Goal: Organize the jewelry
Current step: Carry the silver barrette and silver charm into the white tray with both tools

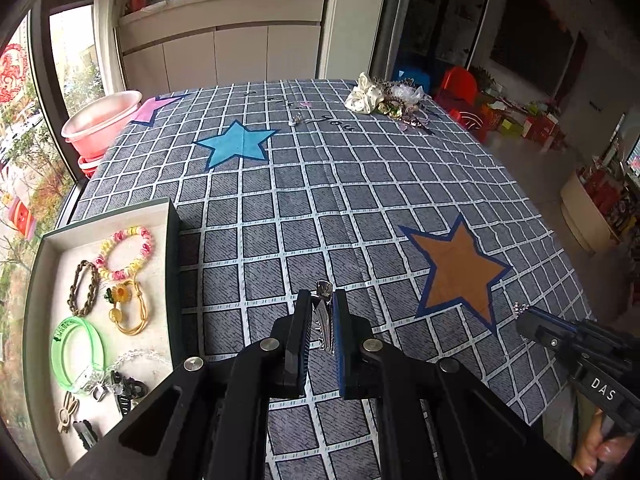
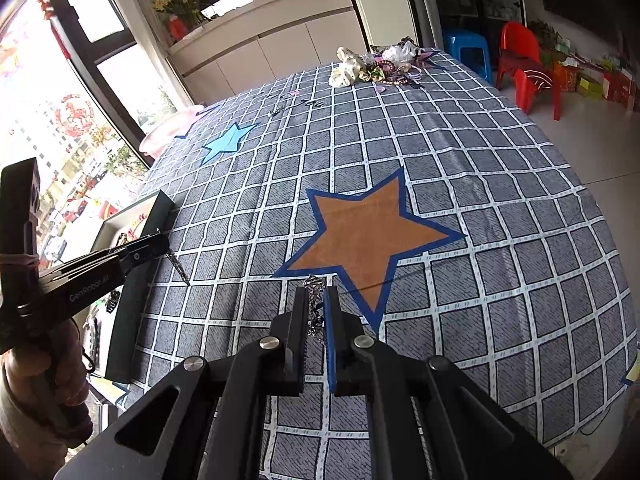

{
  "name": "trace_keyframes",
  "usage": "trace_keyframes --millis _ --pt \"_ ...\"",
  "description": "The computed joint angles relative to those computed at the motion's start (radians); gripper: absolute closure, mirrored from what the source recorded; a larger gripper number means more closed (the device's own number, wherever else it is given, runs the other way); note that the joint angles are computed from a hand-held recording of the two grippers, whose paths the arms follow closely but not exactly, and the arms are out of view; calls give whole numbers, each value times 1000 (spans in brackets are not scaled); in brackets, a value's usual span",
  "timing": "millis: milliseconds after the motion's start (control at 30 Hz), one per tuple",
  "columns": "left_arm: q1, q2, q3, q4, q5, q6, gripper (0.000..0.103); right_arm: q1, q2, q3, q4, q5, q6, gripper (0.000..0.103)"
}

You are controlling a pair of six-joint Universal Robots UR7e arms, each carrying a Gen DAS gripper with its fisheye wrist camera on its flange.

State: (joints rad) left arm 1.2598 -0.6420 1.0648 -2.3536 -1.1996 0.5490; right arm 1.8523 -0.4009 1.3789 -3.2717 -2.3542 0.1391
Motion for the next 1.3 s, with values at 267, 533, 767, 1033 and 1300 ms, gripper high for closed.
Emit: trace_keyframes --millis 267,533,767,1033,1300 --pt "10 -48 29 -25 -36 6 85 28 36 -77 48 -13 -37 95" --pt "35 -83 26 -45 -65 2 85 59 91 -195 131 -8 -78 95" --pt "66 -104 6 -67 -77 -4 85 86 169 -354 236 14 -128 95" --pt "112 -104 -53 -71 -56 -16 85 107 298 -614 409 70 -180 95" --pt "155 -95 -130 -25 -33 -39 85 119 486 -995 651 123 -218 95"
